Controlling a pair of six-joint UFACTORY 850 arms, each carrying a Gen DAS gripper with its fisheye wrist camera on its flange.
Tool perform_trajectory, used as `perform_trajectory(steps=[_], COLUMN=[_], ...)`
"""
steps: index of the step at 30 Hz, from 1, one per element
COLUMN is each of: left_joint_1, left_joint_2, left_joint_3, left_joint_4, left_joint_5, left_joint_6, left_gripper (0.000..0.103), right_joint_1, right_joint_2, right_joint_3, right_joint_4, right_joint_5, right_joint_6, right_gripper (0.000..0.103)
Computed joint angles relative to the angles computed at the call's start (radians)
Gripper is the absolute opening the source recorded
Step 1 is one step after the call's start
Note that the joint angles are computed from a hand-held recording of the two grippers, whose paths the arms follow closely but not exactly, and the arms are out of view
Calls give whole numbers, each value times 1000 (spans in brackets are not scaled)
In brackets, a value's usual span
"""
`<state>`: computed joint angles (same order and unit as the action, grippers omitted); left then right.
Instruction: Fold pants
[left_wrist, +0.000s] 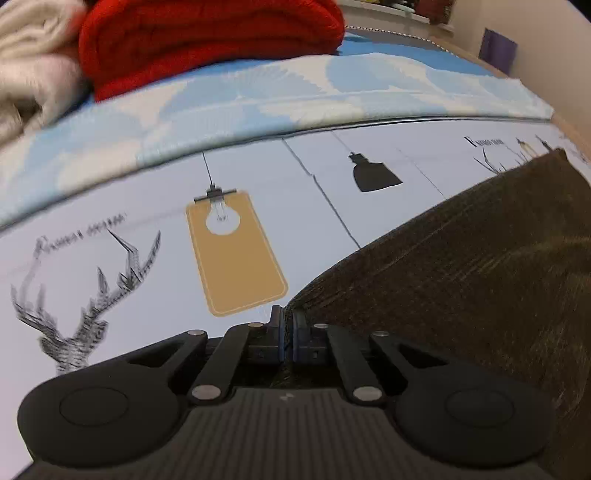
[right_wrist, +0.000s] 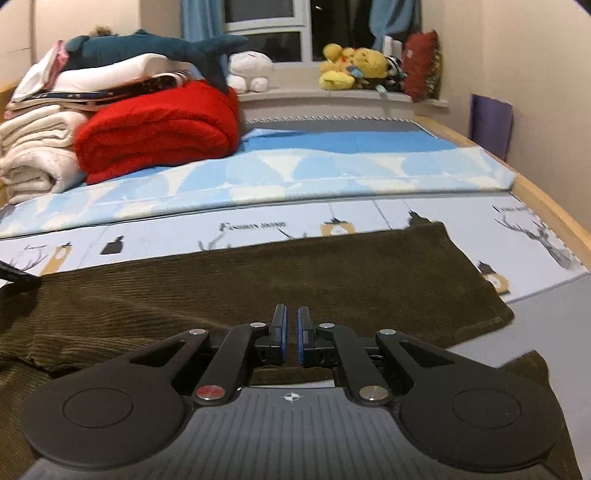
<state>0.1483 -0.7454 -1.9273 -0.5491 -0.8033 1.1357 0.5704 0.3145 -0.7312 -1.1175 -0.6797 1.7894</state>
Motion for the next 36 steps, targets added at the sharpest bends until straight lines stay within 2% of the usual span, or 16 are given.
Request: perform_trajectory(steps=[2,5,7,8,12,16,18,20,21,22,23,25,29,32,34,36], left_joint_1=[-4,-28,-46,-47,-5,74,117,142,148,161,188,246,283,298,297,282], left_joint_2=[65,210,340,407,626,803,857,878,882,881,865,799,654,559,522,515], left_joint_3=[79,263,424,499,687,832,902,936,941,933,910,843,717,644,613,609], left_joint_4=[-16,21,19,-24,-204,-231,-208,-123,-90,-88,-114,-150,-50,-24,-6,30], left_joint_5=[52,197,309,341,299,170,101,47,45,36,6,-94,-193,-261,-260,-204], left_joint_6=[34,39,125,201,390,380,385,335,300,257,196,29,-352,-555,-636,-706], left_gripper=[3,3,3,3,2,2,3,7,7,20,42,63,64,64,66,66], right_joint_1=[-8,-5,9,14,35,68,89,98,94,86,74,55,32,-35,-100,-169], right_joint_2=[12,34,48,55,102,159,191,221,236,252,267,286,288,278,264,234], right_joint_3=[5,20,31,36,69,105,125,143,153,163,174,187,199,208,217,221], right_joint_4=[28,55,67,72,101,128,137,151,164,179,194,210,172,133,89,29], right_joint_5=[-6,-28,-56,-67,-99,-128,-146,-158,-156,-145,-128,-101,-42,71,168,267], right_joint_6=[3,-2,-17,-18,9,35,45,50,55,59,68,89,143,205,282,353], right_gripper=[5,5,5,5,5,5,5,5,5,5,5,6,7,7,8,18])
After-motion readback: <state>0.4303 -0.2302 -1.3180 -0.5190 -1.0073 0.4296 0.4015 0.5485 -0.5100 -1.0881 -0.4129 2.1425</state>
